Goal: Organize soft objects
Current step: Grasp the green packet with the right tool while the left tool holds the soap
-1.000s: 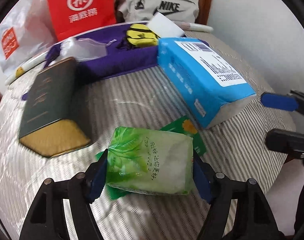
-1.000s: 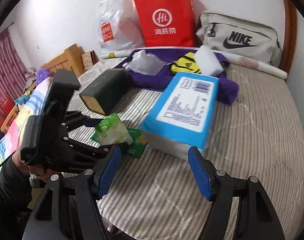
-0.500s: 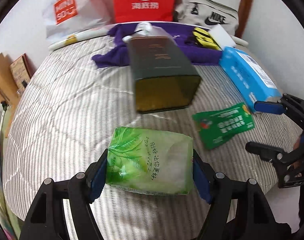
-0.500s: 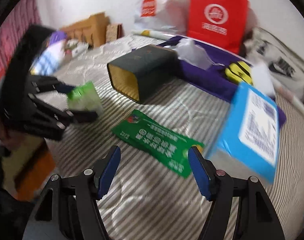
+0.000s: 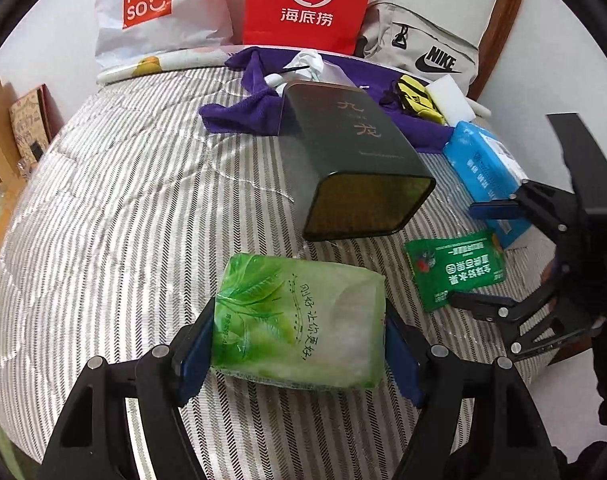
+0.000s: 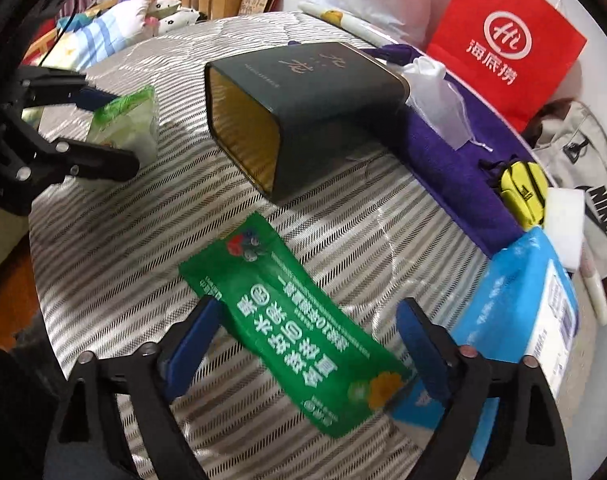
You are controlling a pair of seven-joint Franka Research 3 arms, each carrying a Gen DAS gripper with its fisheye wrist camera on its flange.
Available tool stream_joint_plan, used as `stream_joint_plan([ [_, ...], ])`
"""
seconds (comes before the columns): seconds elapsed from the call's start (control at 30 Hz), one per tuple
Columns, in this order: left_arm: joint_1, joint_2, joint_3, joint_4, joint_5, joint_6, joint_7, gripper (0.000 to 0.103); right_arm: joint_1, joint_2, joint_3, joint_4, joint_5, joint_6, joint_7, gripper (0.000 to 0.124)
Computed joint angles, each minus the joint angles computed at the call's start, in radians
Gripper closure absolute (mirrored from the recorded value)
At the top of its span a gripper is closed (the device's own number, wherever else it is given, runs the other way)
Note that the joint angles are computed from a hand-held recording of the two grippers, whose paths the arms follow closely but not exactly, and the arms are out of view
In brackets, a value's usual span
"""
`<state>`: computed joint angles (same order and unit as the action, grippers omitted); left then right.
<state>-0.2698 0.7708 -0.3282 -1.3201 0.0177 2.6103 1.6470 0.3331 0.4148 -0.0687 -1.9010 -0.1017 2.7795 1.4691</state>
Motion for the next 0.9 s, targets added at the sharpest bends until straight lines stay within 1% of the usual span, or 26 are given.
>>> stream_joint_plan([
  [0.03,0.011,0.002,-0.013,-0.001,-0.011,-0.002,0.011,0.03,-0.019,0.005,0.019,0.011,0.026,-0.014,-0.024,0.031],
  [0.1,0.023,0.002,-0.027,-0.005,-0.027,-0.008,0.028,0.03,-0.034,0.009,0.035,0.026,0.046,-0.044,-0.061,0.031],
  [0.2,0.029,0.0,-0.033,-0.012,-0.042,-0.007,0.042,0.03,-0.052,0.008,0.056,0.041,0.076,-0.097,-0.124,0.031],
  [0.37,0.032,-0.009,-0.036,-0.029,-0.056,0.001,0.051,0.03,-0.049,0.014,0.06,0.071,0.096,-0.165,-0.163,0.031],
  [0.43,0.039,-0.012,-0.043,-0.035,-0.065,0.002,0.06,0.03,-0.053,0.012,0.067,0.073,0.113,-0.177,-0.178,0.034],
  [0.47,0.041,-0.016,-0.045,-0.042,-0.07,0.006,0.063,0.03,-0.064,0.009,0.08,0.071,0.132,-0.18,-0.205,0.041],
  [0.5,0.044,-0.021,-0.047,-0.051,-0.074,0.011,0.065,0.03,-0.077,0.002,0.096,0.068,0.158,-0.188,-0.239,0.056],
  [0.53,0.049,-0.024,-0.051,-0.056,-0.08,0.011,0.069,0.03,-0.096,0.0,0.118,0.077,0.203,-0.217,-0.277,0.065],
  [0.57,0.051,-0.025,-0.053,-0.059,-0.085,0.012,0.071,0.03,-0.089,-0.002,0.112,0.078,0.21,-0.223,-0.27,0.078],
  [0.63,0.066,-0.031,-0.067,-0.073,-0.104,0.021,0.083,0.03,-0.065,-0.006,0.09,0.077,0.191,-0.228,-0.235,0.081],
  [0.7,0.077,-0.036,-0.079,-0.085,-0.122,0.027,0.095,0.03,-0.055,-0.016,0.081,0.065,0.183,-0.222,-0.214,0.088],
  [0.8,0.088,-0.051,-0.088,-0.112,-0.14,0.053,0.109,0.03,-0.065,-0.036,0.09,0.044,0.223,-0.233,-0.192,0.096],
  [0.9,0.103,-0.062,-0.105,-0.128,-0.162,0.072,0.126,0.03,-0.064,-0.077,0.089,-0.019,0.243,-0.193,-0.152,0.1],
])
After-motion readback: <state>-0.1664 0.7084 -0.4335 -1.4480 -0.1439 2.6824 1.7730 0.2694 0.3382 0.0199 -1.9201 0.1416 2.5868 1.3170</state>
